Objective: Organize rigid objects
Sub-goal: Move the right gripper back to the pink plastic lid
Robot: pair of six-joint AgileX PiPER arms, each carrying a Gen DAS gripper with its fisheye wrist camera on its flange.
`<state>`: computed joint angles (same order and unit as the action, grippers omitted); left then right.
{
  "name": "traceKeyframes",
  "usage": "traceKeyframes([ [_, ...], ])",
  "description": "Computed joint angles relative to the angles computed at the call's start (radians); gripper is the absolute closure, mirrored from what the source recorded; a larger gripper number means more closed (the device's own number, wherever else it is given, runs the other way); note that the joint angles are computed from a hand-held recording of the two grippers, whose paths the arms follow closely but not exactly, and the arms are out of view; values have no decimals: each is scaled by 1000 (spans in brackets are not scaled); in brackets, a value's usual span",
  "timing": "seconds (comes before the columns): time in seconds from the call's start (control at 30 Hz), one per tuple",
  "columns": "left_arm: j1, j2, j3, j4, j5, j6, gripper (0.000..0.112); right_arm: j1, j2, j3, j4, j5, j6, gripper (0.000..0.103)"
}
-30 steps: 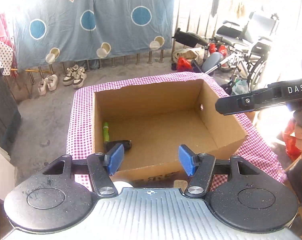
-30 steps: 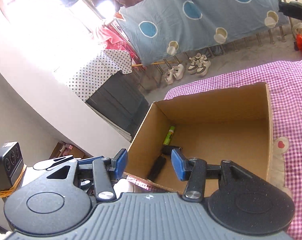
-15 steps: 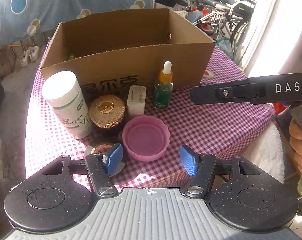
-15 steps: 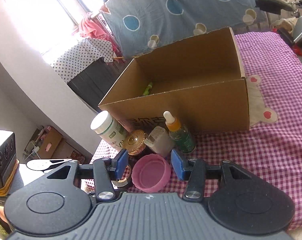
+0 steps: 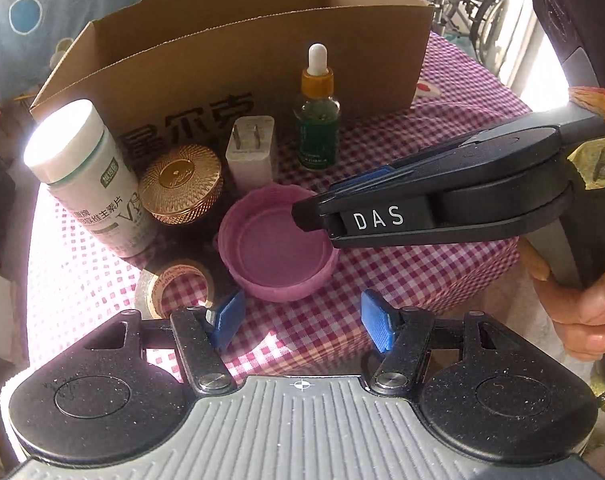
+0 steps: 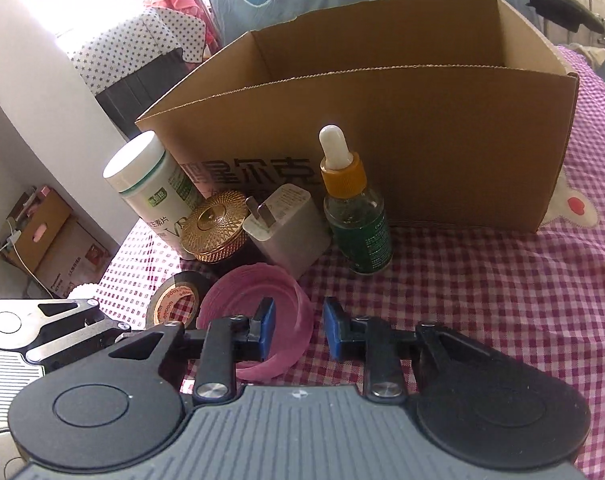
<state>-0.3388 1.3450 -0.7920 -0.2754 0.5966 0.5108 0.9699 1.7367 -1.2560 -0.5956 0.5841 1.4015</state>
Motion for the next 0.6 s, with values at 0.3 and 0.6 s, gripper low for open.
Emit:
traceKeyframes([
  [0.3,-35,32,-10,-57,-1,42,49,-6,-47,53,-3,29,1,88],
  [0.6,-158,15,18,42,-102,-41,46,32,-191,214,-71,97,166,88],
])
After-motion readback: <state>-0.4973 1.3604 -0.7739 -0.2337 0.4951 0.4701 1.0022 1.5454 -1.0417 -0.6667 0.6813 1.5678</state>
